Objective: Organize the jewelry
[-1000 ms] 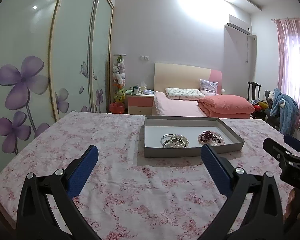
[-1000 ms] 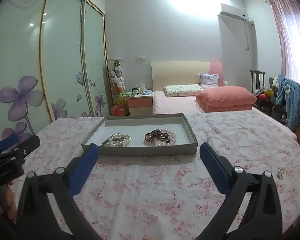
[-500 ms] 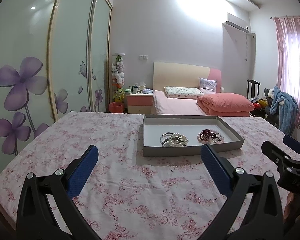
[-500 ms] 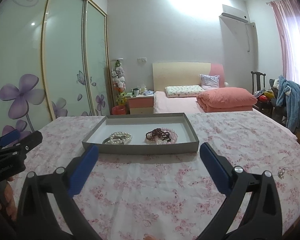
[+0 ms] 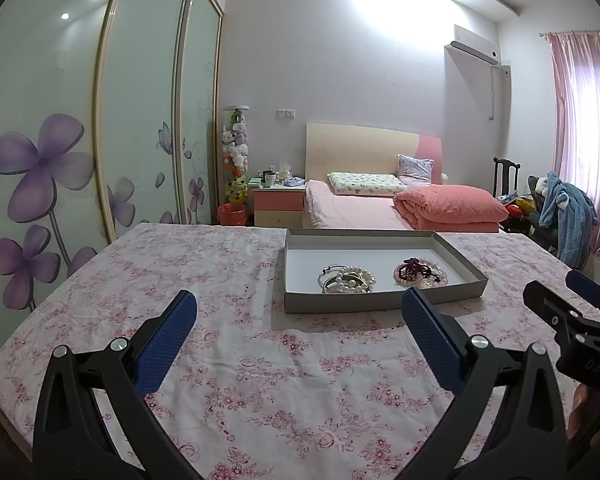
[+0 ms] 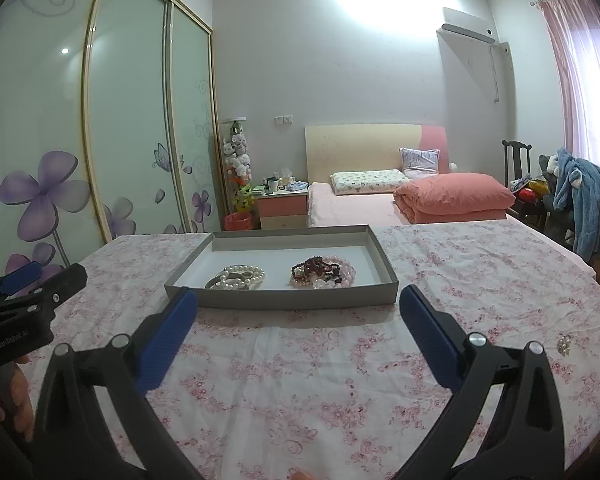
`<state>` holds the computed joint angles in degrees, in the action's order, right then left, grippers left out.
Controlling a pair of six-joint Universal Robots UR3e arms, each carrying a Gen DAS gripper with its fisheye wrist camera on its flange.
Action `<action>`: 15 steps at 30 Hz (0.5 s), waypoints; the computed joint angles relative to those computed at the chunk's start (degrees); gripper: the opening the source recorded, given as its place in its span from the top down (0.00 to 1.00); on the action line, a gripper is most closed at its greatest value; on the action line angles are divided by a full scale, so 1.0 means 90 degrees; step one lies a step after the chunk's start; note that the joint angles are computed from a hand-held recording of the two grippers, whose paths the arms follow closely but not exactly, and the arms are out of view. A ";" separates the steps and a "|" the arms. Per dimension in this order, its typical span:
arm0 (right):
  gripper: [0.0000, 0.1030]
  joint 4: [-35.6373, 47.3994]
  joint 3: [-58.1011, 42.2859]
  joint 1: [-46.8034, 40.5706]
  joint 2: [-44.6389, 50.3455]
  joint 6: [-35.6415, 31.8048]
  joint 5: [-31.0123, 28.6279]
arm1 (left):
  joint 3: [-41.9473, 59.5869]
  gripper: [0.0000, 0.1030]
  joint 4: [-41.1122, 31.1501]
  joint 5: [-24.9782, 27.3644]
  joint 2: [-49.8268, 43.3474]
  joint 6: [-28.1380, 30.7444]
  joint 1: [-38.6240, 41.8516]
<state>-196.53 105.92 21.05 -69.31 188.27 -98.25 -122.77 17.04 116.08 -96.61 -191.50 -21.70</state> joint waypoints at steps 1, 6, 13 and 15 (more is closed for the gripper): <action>0.04 0.0007 -0.0002 -0.0001 0.0001 0.0000 0.0003 | 0.0003 0.02 0.0001 0.0000 -0.0007 -0.0001 0.0001; 0.04 0.0041 -0.0041 0.0006 0.0015 0.0019 0.0010 | 0.0016 0.02 -0.0025 0.0008 -0.0013 -0.0005 -0.0012; 0.04 0.0138 -0.0138 0.0041 0.0049 0.0076 -0.0008 | 0.0064 0.02 -0.0100 0.0078 -0.0047 -0.0045 -0.0067; 0.04 0.0138 -0.0135 0.0034 0.0047 0.0068 -0.0004 | 0.0082 0.02 -0.0143 0.0081 -0.0054 -0.0069 -0.0075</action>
